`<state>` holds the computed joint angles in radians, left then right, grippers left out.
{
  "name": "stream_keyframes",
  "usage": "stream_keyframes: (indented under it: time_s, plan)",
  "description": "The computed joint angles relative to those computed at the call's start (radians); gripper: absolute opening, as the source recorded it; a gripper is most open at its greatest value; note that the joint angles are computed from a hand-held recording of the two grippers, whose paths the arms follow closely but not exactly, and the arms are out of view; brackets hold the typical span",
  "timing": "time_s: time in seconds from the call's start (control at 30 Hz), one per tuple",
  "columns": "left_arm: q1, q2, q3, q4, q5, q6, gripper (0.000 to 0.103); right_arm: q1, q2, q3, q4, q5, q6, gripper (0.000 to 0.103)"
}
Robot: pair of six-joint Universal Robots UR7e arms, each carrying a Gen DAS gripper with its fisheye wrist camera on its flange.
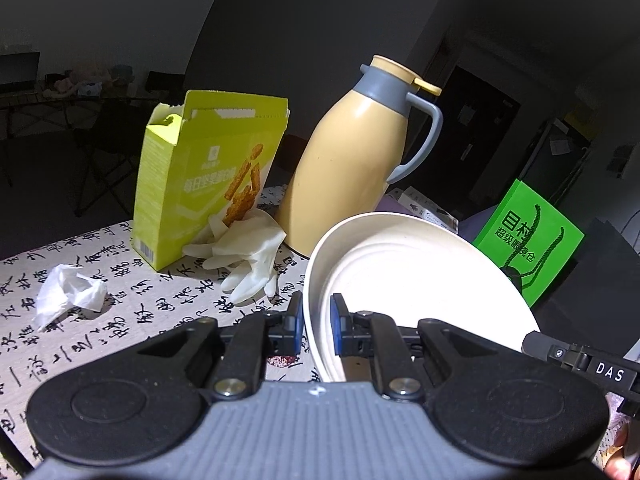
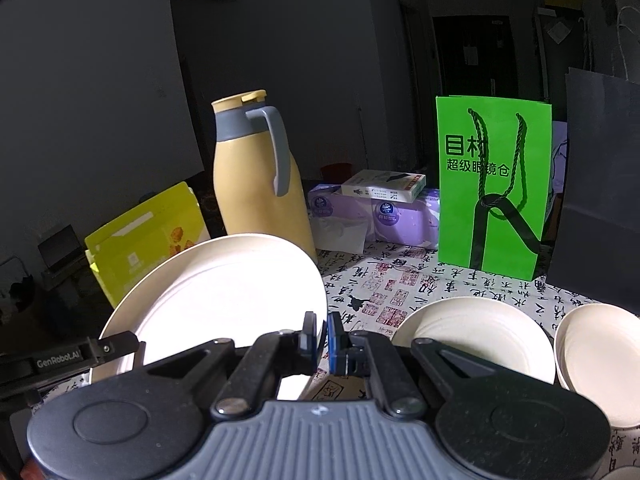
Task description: Organize plates and bowls
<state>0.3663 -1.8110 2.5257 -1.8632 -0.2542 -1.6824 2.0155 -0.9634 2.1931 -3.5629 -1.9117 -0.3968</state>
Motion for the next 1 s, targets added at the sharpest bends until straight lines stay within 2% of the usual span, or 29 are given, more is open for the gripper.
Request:
stream_keyframes:
  time_s: [0.2, 0.5, 1.0]
  plan:
    - [-0.071, -0.031, -0.043, 0.305, -0.024, -0.227, 0.013, 0.012, -0.033, 0.045, -0.024, 0.002, 0.014, 0.005]
    - [-0.174, -0.025, -0.094, 0.616, -0.084, -0.483, 0.013, 0.026, -0.087, 0.112, -0.048, 0.005, 0.030, 0.005]
    - [-0.334, 0.011, -0.128, 0.833, -0.187, -0.678, 0.013, 0.051, -0.187, 0.218, -0.082, -0.003, 0.049, 0.005]
